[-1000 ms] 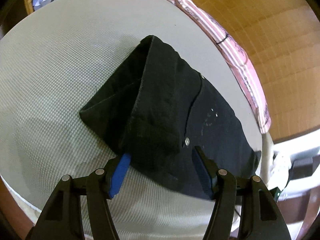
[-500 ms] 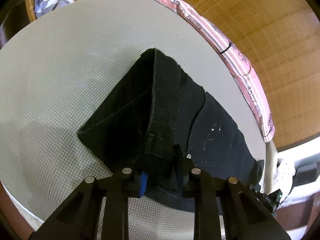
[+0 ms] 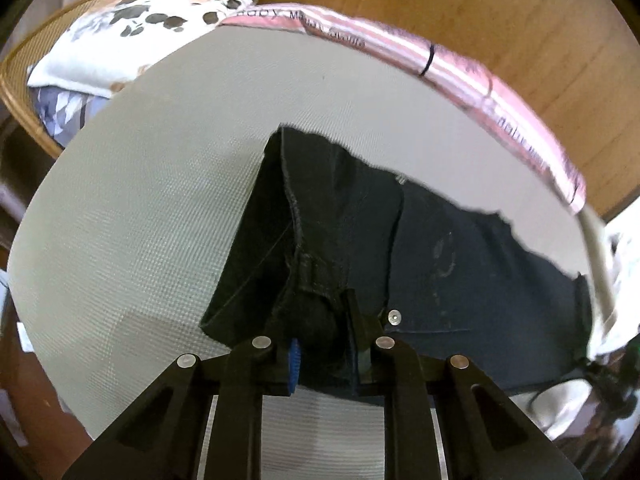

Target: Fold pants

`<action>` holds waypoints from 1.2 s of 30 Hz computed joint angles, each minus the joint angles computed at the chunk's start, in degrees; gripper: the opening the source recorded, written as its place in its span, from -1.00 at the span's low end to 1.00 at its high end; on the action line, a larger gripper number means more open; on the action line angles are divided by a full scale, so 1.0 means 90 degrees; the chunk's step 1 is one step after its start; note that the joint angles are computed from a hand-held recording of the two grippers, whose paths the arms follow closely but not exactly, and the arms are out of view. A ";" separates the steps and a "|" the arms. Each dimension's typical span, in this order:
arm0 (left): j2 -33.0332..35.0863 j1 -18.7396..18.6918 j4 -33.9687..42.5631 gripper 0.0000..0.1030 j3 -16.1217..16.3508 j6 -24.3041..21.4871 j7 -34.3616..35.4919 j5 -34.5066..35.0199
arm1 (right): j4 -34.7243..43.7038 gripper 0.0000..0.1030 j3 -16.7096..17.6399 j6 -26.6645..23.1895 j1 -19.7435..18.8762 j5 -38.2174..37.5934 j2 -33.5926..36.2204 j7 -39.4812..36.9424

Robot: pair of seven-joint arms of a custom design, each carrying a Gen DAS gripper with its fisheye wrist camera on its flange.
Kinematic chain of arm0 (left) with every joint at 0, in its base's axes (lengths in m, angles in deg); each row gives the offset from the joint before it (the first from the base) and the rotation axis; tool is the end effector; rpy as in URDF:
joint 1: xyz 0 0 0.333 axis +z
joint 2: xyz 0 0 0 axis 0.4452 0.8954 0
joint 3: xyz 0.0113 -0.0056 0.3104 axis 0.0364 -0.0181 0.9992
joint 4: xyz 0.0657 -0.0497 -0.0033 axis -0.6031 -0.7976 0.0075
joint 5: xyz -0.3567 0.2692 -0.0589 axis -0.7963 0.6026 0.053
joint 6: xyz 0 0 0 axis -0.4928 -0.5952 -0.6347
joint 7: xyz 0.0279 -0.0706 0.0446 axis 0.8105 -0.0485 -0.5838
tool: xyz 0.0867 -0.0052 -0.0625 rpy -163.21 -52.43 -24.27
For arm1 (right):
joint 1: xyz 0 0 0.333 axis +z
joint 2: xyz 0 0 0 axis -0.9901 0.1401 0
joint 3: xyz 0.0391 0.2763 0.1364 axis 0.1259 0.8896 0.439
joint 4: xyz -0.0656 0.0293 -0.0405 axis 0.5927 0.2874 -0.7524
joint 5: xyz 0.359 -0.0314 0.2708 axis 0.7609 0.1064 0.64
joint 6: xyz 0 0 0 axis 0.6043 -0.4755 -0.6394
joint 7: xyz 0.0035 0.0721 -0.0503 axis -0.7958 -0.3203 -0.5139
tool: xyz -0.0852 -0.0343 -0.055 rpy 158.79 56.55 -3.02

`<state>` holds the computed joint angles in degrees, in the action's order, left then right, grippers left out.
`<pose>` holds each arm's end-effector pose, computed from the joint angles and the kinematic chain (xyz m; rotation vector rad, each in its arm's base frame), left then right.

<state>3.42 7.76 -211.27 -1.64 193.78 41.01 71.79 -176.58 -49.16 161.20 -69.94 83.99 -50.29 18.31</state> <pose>0.5376 -0.3333 0.3584 -2.4802 1.3523 -0.6271 0.6322 0.2140 0.3297 -1.8292 1.8349 0.2317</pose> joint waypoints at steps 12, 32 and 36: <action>0.0360 -0.0270 0.0386 -0.49 0.0023 -0.0977 0.0002 0.0213 | 0.0221 -0.31 0.0129 -0.0664 -0.0284 0.0342 0.0336 0.0221; 0.0909 -0.0888 0.2044 -0.07 -0.0409 -0.1977 0.0853 0.1601 | 0.0199 -0.06 -0.0467 -0.0447 -0.1059 0.1798 0.0286 -0.0142; 0.2160 -0.1188 0.3436 -0.07 -0.0324 -0.1175 0.2232 0.1504 | 0.0647 -0.06 -0.0390 -0.0541 -0.1201 0.1738 0.0675 -0.0069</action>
